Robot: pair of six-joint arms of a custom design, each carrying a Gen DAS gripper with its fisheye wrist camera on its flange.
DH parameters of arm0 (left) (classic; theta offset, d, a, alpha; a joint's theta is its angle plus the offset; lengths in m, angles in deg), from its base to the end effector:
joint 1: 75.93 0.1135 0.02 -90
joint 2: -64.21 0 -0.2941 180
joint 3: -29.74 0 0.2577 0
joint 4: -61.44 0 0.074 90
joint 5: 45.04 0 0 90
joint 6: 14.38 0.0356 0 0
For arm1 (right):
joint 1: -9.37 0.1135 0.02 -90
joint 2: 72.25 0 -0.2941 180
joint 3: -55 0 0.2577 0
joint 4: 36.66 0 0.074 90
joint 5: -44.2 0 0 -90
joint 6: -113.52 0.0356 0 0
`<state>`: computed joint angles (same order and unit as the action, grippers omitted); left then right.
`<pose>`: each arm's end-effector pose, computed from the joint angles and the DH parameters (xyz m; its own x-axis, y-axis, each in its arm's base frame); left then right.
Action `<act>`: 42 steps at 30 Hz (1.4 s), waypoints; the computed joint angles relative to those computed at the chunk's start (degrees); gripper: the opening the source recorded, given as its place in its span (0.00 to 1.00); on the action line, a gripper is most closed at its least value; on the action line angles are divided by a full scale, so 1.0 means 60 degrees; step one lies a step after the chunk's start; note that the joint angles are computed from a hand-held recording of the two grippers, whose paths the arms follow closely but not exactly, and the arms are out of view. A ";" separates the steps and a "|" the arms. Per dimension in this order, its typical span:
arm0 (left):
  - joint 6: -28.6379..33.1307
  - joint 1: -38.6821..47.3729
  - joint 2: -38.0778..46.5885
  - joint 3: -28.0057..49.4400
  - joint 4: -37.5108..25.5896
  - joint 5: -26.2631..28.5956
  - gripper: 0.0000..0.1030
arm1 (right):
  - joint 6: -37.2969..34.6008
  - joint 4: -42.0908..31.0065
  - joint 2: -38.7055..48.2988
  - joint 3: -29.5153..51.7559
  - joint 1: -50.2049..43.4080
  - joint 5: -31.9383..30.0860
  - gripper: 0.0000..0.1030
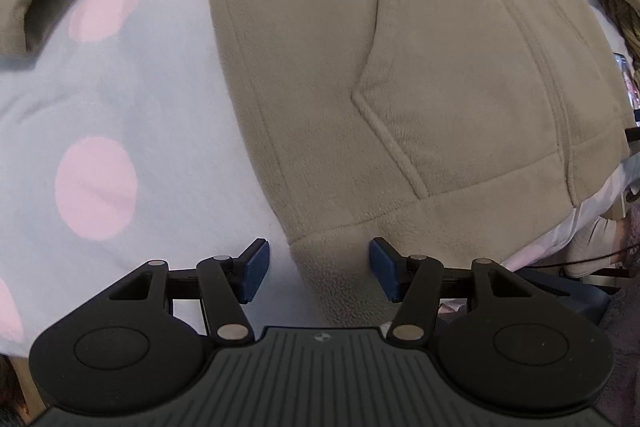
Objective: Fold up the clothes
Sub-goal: 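Grasp the jacket hem with the left tool while the right tool grasps another hem edge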
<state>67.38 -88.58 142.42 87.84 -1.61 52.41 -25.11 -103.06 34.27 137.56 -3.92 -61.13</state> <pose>0.2087 -0.0516 0.2043 -0.9921 0.0770 -0.0994 0.0910 0.9853 -0.1445 0.3315 -0.0686 0.1825 -0.8108 -0.5522 -0.1942 -0.5828 0.7926 0.1794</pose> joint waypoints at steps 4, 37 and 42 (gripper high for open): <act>0.0040 -0.0269 -0.0164 -0.0152 0.0134 -0.0104 0.39 | -0.0051 0.0445 -0.0380 -0.0434 0.0485 0.0361 0.38; 0.2137 -0.0133 0.1529 0.1539 -0.1812 -0.0943 0.14 | -0.1491 -0.2546 -0.0195 0.0198 0.1339 0.1856 0.20; 0.2396 0.0446 0.1540 0.2153 -0.2369 -0.0722 0.27 | -0.1866 -0.2807 -0.0654 0.0329 0.1486 0.1920 0.45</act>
